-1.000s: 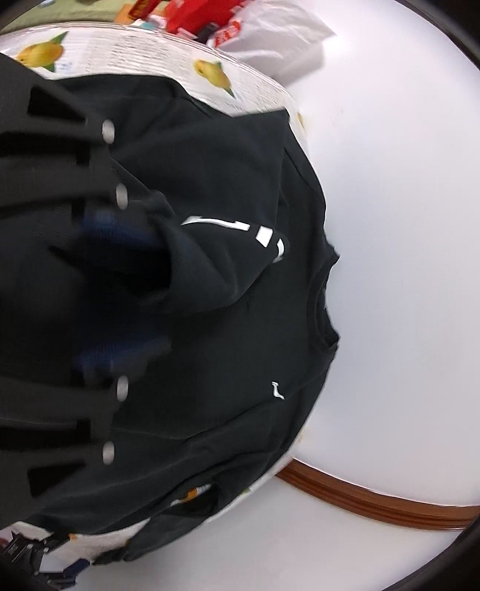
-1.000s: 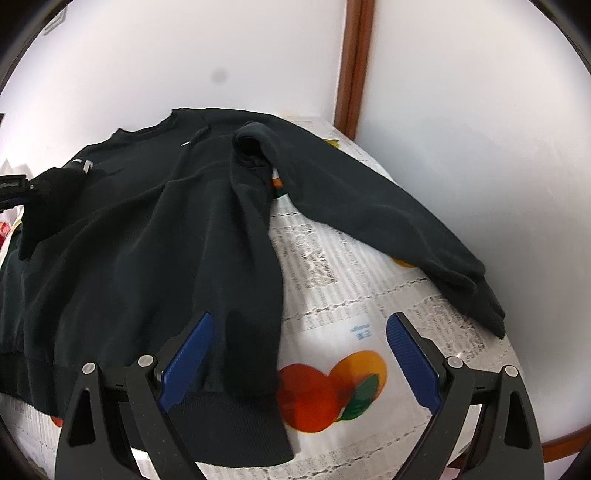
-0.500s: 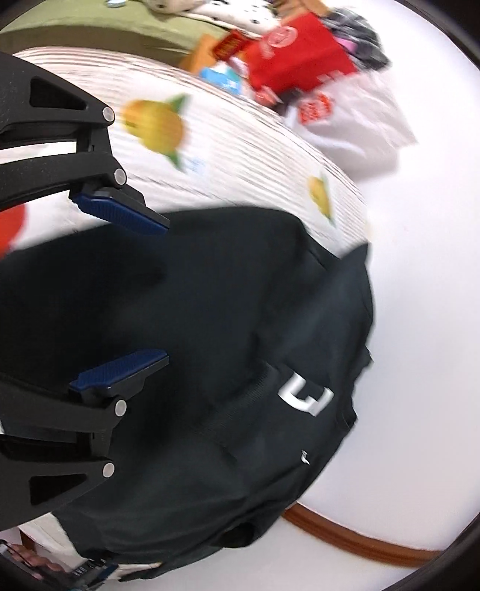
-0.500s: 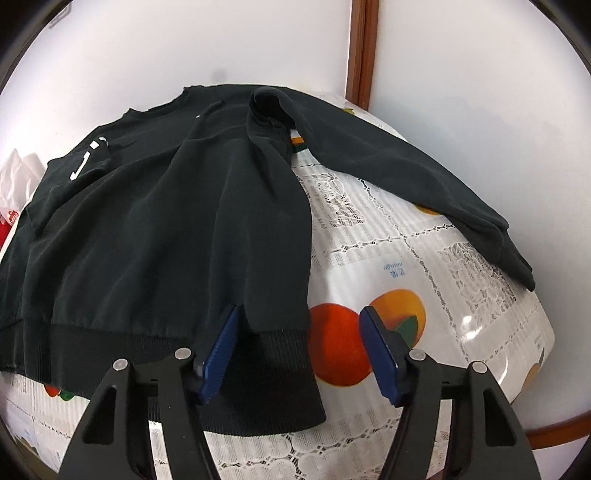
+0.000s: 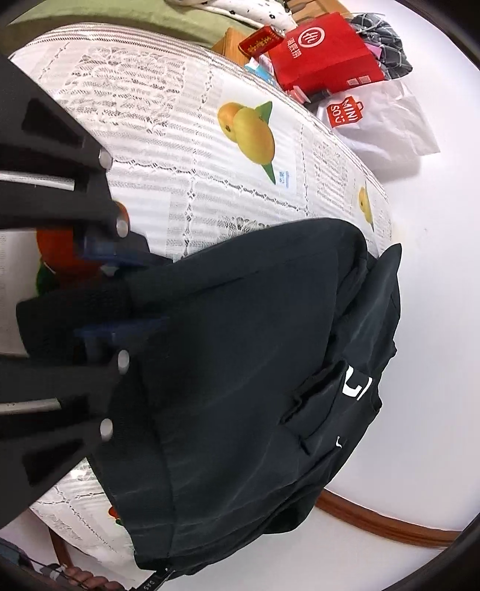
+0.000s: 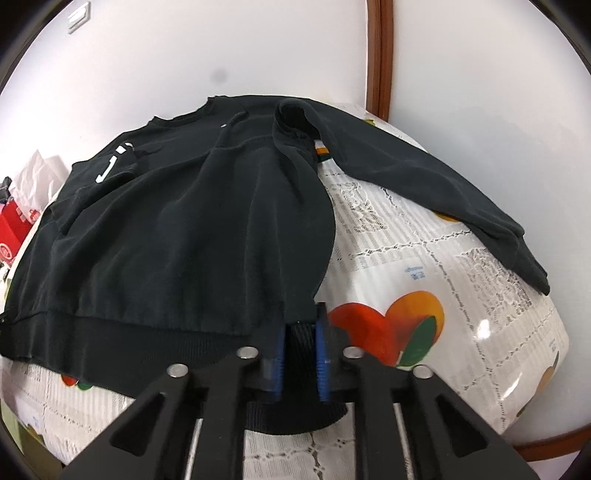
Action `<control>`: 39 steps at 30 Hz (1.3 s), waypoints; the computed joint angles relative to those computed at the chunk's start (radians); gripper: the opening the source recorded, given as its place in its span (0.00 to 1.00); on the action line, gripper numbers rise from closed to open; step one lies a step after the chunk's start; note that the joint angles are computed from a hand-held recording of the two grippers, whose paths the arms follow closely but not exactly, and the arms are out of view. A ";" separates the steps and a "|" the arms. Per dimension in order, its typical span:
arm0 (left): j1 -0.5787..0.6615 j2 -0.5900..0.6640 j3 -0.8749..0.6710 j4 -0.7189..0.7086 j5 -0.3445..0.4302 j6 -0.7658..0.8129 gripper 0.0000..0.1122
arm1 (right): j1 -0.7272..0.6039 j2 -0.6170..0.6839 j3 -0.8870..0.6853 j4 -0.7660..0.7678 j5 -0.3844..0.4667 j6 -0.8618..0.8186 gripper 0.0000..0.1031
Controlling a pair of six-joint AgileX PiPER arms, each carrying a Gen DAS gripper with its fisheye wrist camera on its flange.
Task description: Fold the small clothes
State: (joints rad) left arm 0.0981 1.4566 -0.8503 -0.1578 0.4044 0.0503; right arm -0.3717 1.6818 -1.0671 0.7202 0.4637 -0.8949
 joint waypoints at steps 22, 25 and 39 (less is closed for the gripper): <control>0.145 0.016 -0.087 -0.224 0.128 0.236 0.29 | 0.043 -0.172 -0.015 -0.281 0.055 0.233 0.60; 0.126 0.075 -0.154 -0.131 0.108 0.135 0.35 | 0.151 -0.150 -0.105 -0.358 0.076 0.331 0.62; 0.087 0.297 -0.369 0.130 0.062 -0.067 0.55 | 0.662 0.298 -0.756 -0.476 0.328 0.538 0.67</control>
State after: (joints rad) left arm 0.1855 1.7539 -1.2197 -0.0282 0.4668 -0.0169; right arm 0.2906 1.9801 -1.8234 0.2441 0.7913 -0.3568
